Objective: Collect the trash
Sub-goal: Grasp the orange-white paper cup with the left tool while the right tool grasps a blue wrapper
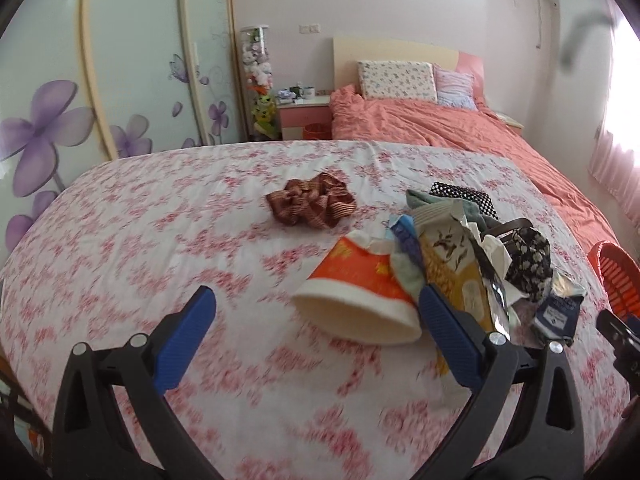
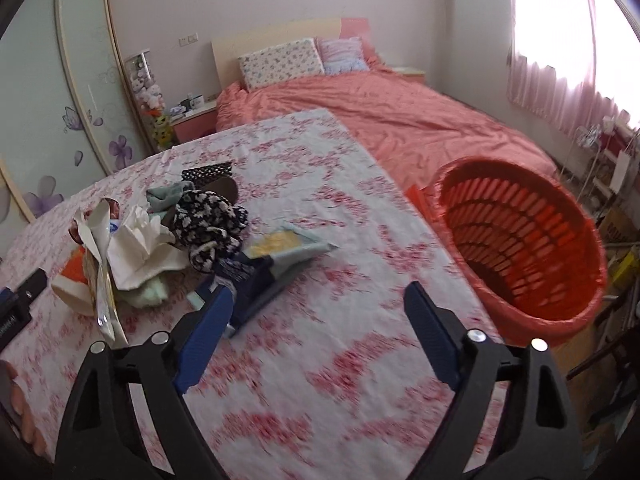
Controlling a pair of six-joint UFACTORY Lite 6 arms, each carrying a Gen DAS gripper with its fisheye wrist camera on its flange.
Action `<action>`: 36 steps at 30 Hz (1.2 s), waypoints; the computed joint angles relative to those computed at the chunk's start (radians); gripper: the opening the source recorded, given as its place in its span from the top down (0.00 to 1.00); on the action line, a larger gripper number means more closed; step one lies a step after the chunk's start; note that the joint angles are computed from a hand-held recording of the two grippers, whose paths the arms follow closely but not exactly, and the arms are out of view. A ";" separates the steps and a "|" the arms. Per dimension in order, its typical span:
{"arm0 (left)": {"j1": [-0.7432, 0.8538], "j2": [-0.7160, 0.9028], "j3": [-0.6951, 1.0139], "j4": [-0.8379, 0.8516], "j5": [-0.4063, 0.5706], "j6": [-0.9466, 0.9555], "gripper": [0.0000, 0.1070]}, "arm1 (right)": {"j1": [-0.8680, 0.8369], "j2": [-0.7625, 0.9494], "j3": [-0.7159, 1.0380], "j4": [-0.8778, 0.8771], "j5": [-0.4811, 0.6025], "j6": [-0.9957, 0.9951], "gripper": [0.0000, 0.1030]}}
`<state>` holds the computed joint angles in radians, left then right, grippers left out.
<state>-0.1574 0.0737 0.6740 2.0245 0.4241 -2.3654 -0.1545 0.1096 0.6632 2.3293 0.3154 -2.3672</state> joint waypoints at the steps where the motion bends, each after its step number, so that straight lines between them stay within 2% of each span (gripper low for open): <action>1: 0.005 0.030 0.026 0.020 -0.010 -0.011 0.07 | 0.006 0.022 0.026 -0.042 -0.008 0.055 0.22; 3: 0.014 0.103 0.088 0.015 -0.031 0.007 0.07 | 0.022 0.072 0.075 -0.094 -0.011 0.134 0.23; 8: 0.037 0.206 0.162 0.037 -0.075 0.005 0.07 | 0.072 0.187 0.171 -0.066 -0.053 0.123 0.29; 12: 0.057 0.267 0.200 0.047 -0.094 -0.002 0.07 | 0.075 0.263 0.228 -0.168 -0.059 0.218 0.36; 14: 0.070 0.293 0.220 0.043 -0.108 0.005 0.07 | 0.081 0.268 0.228 -0.118 -0.055 0.168 0.38; 17: 0.088 0.330 0.257 0.023 -0.120 0.028 0.09 | 0.091 0.283 0.246 -0.119 -0.058 0.160 0.51; 21: 0.144 0.355 0.292 0.020 -0.149 0.050 0.17 | 0.061 0.304 0.277 -0.225 -0.036 0.251 0.68; 25: 0.207 0.365 0.303 0.044 -0.172 0.048 0.19 | 0.026 0.328 0.309 -0.261 -0.031 0.289 0.70; 29: 0.276 0.362 0.307 0.244 -0.236 -0.138 0.19 | 0.024 0.350 0.339 -0.304 -0.032 0.346 0.70; 32: 0.288 0.357 0.313 0.376 -0.248 -0.269 0.17 | 0.039 0.366 0.361 -0.323 -0.039 0.378 0.63; 35: 0.277 0.365 0.335 0.354 -0.242 -0.245 0.17 | 0.054 0.373 0.367 -0.296 -0.053 0.355 0.63; 36: 0.276 0.365 0.337 0.389 -0.243 -0.280 0.22 | 0.056 0.373 0.366 -0.287 -0.056 0.343 0.63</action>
<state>0.1184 0.4389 1.0114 2.4138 0.1815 -2.6450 -0.0984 0.4831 1.0290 2.0422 0.2598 -2.0241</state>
